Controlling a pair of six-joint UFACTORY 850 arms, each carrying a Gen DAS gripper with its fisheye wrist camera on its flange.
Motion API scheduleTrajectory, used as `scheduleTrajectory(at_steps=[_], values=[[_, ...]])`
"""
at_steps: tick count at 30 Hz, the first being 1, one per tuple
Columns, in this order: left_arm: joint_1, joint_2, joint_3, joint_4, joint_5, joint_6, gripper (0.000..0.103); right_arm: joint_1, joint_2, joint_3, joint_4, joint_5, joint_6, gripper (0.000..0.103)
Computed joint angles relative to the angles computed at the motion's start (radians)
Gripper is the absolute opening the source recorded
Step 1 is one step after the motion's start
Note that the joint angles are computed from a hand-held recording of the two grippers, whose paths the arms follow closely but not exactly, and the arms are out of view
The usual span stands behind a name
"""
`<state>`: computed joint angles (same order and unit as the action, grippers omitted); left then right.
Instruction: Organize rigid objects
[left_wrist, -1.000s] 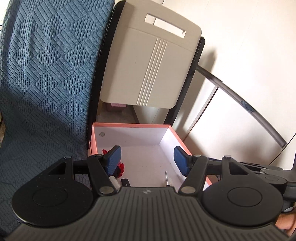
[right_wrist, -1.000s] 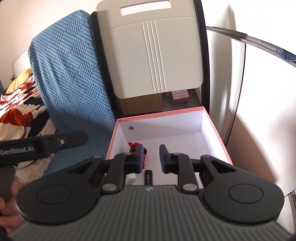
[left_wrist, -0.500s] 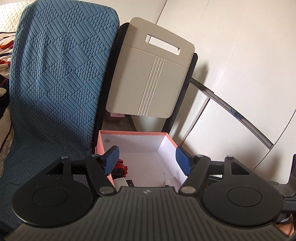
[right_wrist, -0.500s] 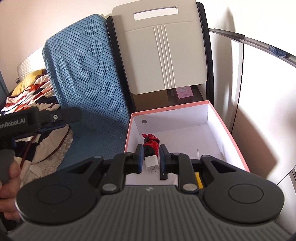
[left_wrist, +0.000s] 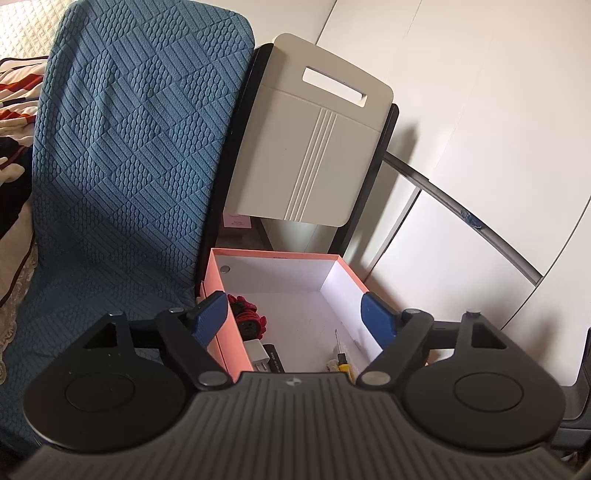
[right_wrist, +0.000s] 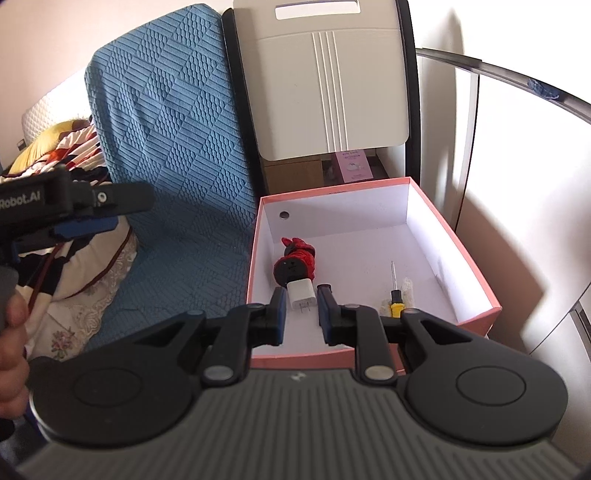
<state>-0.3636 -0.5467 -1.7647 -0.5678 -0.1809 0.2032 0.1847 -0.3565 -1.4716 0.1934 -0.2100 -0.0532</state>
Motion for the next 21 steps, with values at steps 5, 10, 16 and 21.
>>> scheduleTrajectory(at_steps=[5,10,16,21], values=[[0.025,0.033,0.047,-0.198,-0.026,0.209,0.088,0.025,0.014,0.008,-0.263,-0.013,0.281,0.029],[0.042,0.079,0.099,-0.129,-0.030,0.168,0.092,0.057,0.038,0.025,-0.539,-0.023,0.541,0.035],[0.048,0.131,0.158,0.012,-0.007,0.031,0.103,0.078,0.059,0.043,-0.618,-0.052,0.629,0.094],[0.044,0.144,0.176,0.189,-0.021,-0.136,0.103,0.086,0.073,0.053,-0.631,-0.063,0.664,0.094]])
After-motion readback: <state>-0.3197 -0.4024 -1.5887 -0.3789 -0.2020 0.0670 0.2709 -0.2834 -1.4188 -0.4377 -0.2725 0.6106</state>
